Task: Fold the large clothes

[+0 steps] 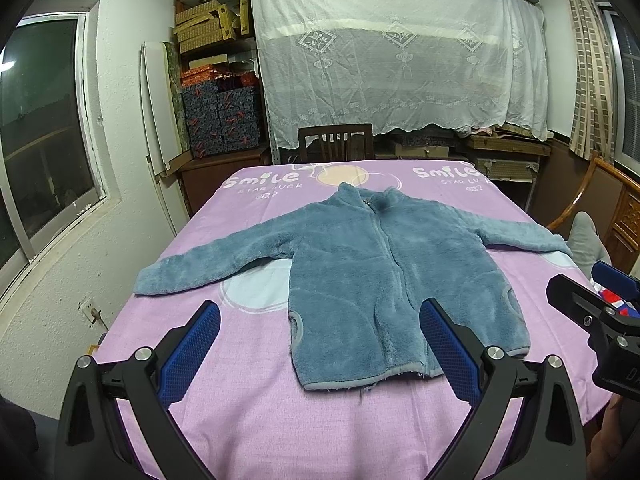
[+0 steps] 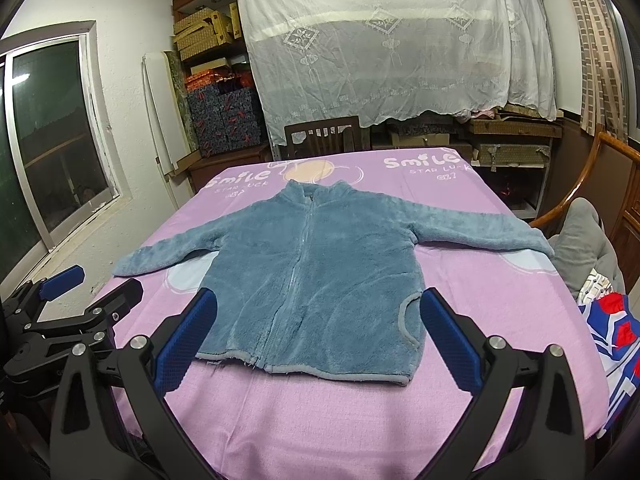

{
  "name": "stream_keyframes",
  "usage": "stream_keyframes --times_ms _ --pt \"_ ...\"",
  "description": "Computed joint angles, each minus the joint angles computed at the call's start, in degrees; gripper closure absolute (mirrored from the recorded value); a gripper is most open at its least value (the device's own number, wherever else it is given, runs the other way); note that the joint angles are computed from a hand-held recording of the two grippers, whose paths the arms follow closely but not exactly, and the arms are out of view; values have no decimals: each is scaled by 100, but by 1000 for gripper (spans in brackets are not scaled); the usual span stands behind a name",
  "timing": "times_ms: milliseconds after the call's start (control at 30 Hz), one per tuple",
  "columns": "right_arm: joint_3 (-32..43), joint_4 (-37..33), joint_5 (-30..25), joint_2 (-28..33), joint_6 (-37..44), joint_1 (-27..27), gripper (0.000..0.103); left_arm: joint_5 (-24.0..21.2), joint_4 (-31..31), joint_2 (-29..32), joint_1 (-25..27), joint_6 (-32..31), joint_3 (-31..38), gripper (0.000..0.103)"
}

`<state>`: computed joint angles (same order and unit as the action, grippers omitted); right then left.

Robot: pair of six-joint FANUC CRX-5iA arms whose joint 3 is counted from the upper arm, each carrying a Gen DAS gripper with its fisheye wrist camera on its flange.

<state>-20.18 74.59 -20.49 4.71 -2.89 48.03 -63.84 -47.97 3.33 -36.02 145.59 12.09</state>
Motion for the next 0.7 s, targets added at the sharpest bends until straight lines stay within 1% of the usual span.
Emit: stream_keyframes --times_ms 133,200,267,300,367,400,433,467,500,633,700 --pt "-24 10 -12 -1 -20 9 4 54 27 -3 49 -10 -30 3" --pt "-68 189 52 39 -265 -13 4 19 9 20 17 9 1 3" --pt "-62 92 27 49 -204 17 4 -30 -10 9 -49 61 -11 3" --pt "36 -252 -36 73 81 76 4 -33 -9 15 -52 63 -9 3" --pt "56 -395 -61 81 180 113 4 -4 30 20 -12 57 -48 3" --pt "140 -730 -135 86 463 171 4 16 79 24 10 41 -56 3" --pt "182 -910 -151 98 596 191 4 52 133 24 50 18 -72 3" --pt "203 -1004 -149 106 655 193 4 71 217 31 90 -15 -76 3" --pt "153 -799 -66 105 488 130 4 88 309 42 136 -49 -78 3" --pt "103 -759 197 135 370 -30 4 249 656 41 381 -188 -178 3" --pt "156 -1103 261 178 644 -76 4 485 1147 -3 710 -453 -338 3"
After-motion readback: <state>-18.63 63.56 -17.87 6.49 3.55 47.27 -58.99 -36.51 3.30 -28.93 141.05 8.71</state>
